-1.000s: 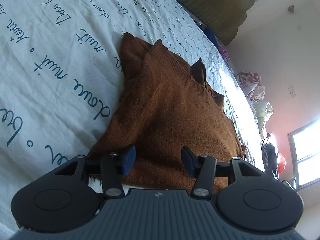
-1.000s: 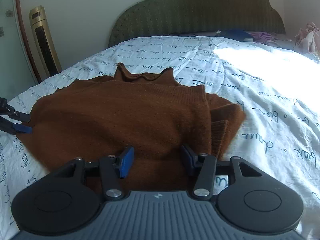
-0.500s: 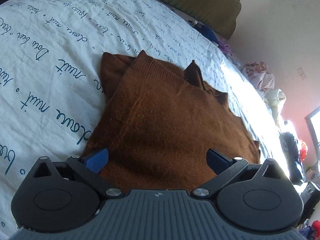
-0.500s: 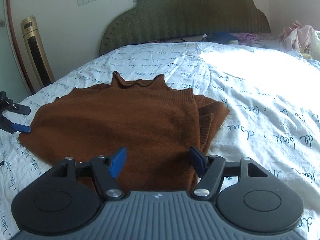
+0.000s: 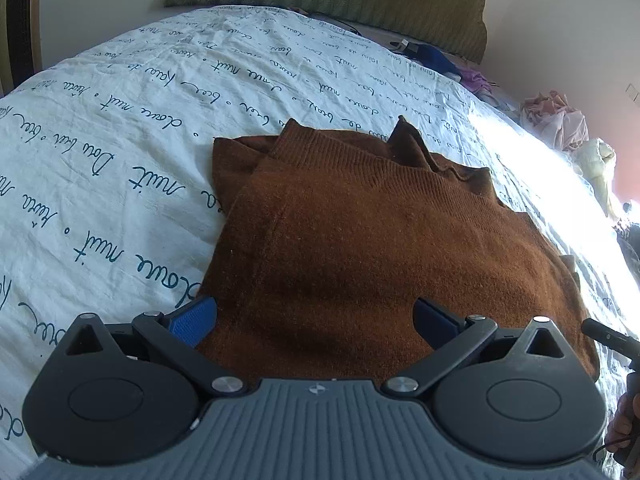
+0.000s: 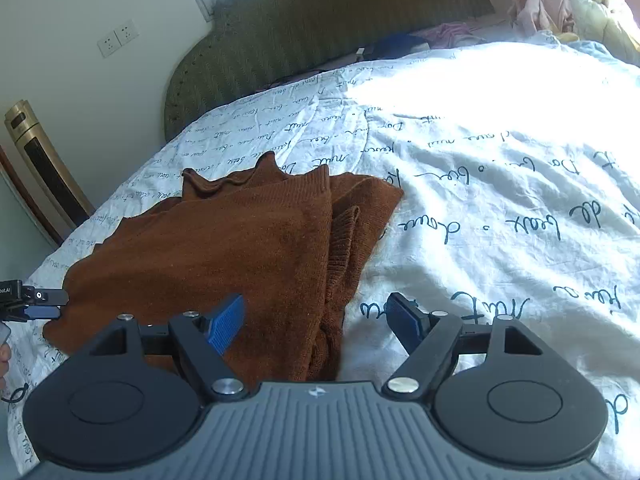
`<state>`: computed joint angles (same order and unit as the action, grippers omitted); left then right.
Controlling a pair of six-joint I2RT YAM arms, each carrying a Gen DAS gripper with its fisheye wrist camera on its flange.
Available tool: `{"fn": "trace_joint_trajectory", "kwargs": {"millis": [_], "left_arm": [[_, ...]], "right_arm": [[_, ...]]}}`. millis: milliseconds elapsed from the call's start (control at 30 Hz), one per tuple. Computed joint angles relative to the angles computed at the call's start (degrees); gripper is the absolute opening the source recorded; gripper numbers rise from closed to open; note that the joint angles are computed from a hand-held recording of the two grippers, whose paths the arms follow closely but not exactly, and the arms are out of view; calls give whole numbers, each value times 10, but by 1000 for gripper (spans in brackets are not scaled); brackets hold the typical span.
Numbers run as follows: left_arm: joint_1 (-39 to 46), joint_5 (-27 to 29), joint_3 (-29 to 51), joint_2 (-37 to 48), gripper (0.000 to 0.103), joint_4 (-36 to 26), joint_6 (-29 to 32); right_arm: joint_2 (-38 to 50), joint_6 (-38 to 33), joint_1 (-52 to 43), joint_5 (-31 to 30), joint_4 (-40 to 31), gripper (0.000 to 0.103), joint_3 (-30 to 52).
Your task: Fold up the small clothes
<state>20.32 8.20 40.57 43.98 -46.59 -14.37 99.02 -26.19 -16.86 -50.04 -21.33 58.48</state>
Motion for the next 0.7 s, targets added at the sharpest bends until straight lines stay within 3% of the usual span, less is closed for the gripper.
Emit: {"fn": "trace_joint_trajectory", "kwargs": {"millis": [233, 433, 600, 700], "left_arm": [[25, -3, -1, 12, 103, -6, 21], [67, 30, -19, 8, 103, -13, 57], [63, 28, -28, -8, 103, -14, 63], [128, 121, -28, 0, 103, -21, 91]], "right_arm": [[-19, -16, 12, 6, -3, 80, -36], [-44, -61, 10, 2, -30, 82, -62], [-47, -46, 7, -16, -40, 83, -67], [-28, -65, -5, -46, -86, 83, -49]]}}
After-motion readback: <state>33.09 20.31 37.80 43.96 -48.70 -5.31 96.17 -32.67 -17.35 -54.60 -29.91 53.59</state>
